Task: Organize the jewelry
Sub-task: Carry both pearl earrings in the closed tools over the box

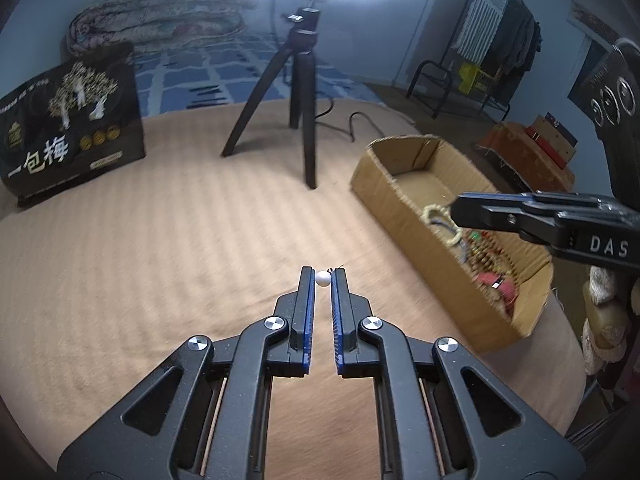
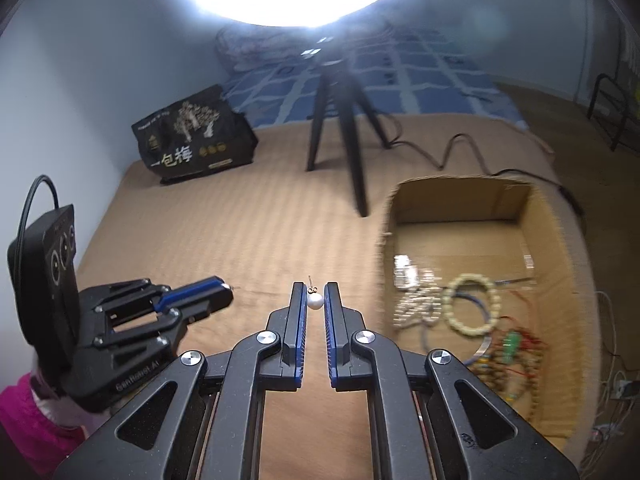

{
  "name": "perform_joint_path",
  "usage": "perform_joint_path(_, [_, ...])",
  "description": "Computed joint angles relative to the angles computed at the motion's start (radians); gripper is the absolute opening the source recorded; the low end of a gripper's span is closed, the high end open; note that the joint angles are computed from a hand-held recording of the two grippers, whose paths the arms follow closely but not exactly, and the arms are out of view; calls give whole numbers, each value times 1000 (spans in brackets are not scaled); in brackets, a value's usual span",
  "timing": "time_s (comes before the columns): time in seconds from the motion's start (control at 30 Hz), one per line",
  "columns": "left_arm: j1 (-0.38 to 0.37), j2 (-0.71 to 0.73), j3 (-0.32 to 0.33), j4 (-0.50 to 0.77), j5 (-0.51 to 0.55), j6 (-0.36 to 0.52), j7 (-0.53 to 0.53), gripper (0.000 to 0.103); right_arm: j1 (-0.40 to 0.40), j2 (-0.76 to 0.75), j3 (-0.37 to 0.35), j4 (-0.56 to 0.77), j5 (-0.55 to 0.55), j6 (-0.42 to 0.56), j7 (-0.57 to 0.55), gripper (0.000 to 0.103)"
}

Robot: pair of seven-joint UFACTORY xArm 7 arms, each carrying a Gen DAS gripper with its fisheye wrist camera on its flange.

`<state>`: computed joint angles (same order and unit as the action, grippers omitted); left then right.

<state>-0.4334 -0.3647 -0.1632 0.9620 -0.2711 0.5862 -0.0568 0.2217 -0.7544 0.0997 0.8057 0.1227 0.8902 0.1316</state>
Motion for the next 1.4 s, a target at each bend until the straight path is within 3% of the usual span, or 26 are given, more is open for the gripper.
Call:
perform_joint_path(0.4, [-24, 130, -69, 158, 67, -28, -91, 6, -95, -154, -58, -55, -75, 74, -55, 7])
perform_joint_path(0.73, [-49, 250, -103, 283, 159, -32, -185, 6, -150, -207, -106, -84, -69, 102, -95, 7])
perform_joint_path(1.0, [-70, 341, -108, 384, 248, -4, -265, 6, -168, -205, -110, -97, -62, 94, -114, 7])
perform_joint_path(1.4, [-92, 385, -98, 443, 282, 19, -299, 6, -179, -198, -115, -103, -52, 82, -117, 7])
